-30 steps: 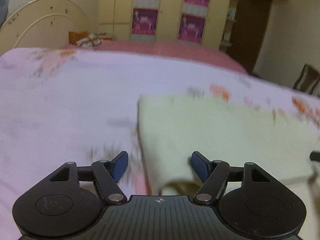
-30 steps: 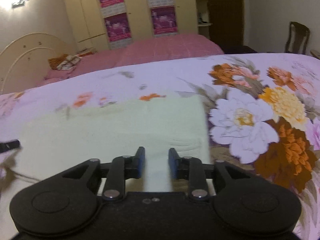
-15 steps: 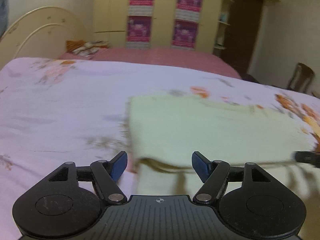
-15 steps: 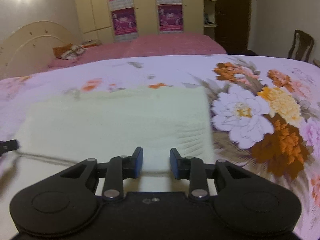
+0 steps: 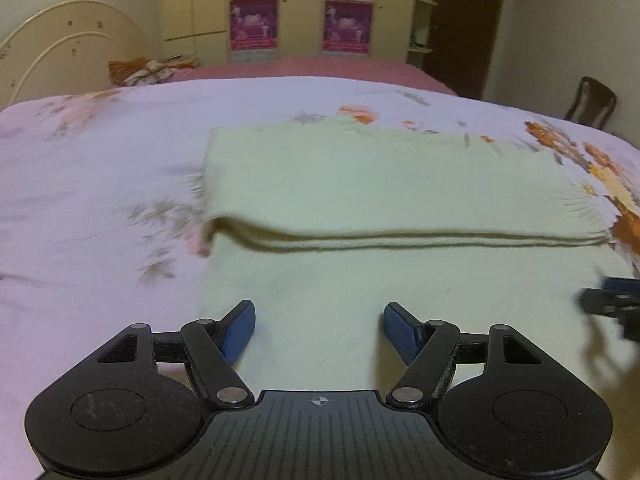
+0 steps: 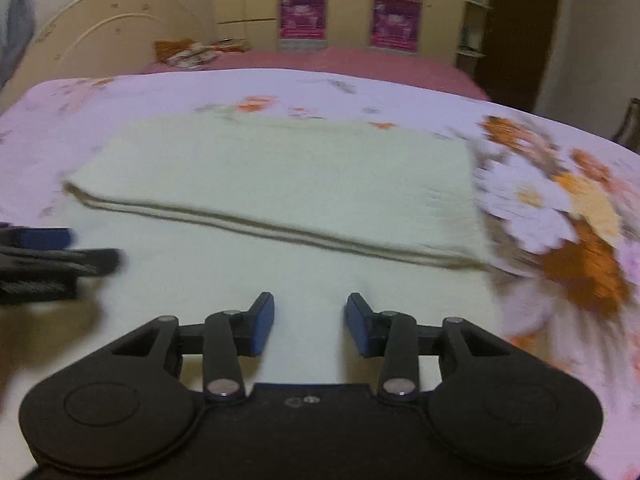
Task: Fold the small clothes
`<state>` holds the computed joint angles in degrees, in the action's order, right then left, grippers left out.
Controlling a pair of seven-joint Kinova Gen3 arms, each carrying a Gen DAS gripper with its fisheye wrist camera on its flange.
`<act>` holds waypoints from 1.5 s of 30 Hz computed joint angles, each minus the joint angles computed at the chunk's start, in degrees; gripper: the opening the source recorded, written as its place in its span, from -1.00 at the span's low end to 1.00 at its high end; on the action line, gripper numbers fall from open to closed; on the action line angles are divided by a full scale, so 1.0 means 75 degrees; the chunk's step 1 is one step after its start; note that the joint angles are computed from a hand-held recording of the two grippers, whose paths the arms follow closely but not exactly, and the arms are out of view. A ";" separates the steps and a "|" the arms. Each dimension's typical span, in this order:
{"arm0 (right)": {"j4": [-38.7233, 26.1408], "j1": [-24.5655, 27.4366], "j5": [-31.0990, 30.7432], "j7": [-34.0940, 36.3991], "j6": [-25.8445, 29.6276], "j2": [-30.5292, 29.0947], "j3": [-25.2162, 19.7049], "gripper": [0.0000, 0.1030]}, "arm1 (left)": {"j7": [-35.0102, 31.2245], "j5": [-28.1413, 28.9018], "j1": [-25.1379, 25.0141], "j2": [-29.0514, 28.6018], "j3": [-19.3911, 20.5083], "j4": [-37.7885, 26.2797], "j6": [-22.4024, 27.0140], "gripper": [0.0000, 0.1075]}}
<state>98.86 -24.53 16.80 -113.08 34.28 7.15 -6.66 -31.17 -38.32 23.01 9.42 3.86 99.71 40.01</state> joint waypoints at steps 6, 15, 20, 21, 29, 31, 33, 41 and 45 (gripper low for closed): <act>0.0475 -0.0156 0.0114 -0.0244 0.0022 -0.0428 0.0415 -0.22 | -0.0017 0.0143 0.1360 0.0206 -0.1260 -0.0407 0.0622 0.32; 0.0490 0.0630 -0.2179 0.1626 -0.0041 -0.0712 -0.0257 -0.20 | 0.0229 0.0183 0.2427 0.0022 -0.1778 -0.0503 0.1317 0.32; 0.0738 0.0313 -0.2148 0.1573 0.0014 -0.0921 -0.0492 -0.16 | 0.0424 0.0100 0.2658 -0.0383 -0.1419 -0.0072 0.1459 0.32; 0.0820 0.0174 -0.1837 0.1324 0.0011 -0.0999 -0.0547 -0.13 | 0.0592 -0.0081 0.2770 -0.0454 -0.1356 0.0101 0.1482 0.33; 0.1500 0.1533 0.0220 -0.0726 0.0209 -0.1564 -0.2455 0.29 | 0.1065 -0.0808 0.2589 -0.1064 -0.0974 0.1049 0.1335 0.82; 0.1650 0.1252 0.0381 -0.1347 0.0484 -0.1804 -0.2136 0.29 | 0.1049 -0.0775 0.2188 -0.1341 -0.0526 0.1308 0.1250 0.83; 0.1761 0.0581 0.0465 -0.1751 0.0765 -0.2022 -0.1569 0.33 | 0.1061 -0.0688 0.1528 -0.1582 0.0138 0.1578 0.1073 0.91; 0.1776 -0.0092 0.0851 -0.3363 0.1233 -0.2012 -0.1567 0.99 | 0.0864 0.0274 0.0899 -0.1802 0.0623 0.1432 0.1385 0.91; 0.1736 -0.0140 0.0662 -0.3190 0.1362 -0.2066 -0.1525 0.98 | -0.0133 0.1517 0.1780 -0.2206 -0.0792 0.1427 0.0972 0.91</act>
<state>111.88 -25.58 21.76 -137.00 44.50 -8.34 -18.09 -32.17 -26.94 36.36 -7.13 -2.08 110.41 47.30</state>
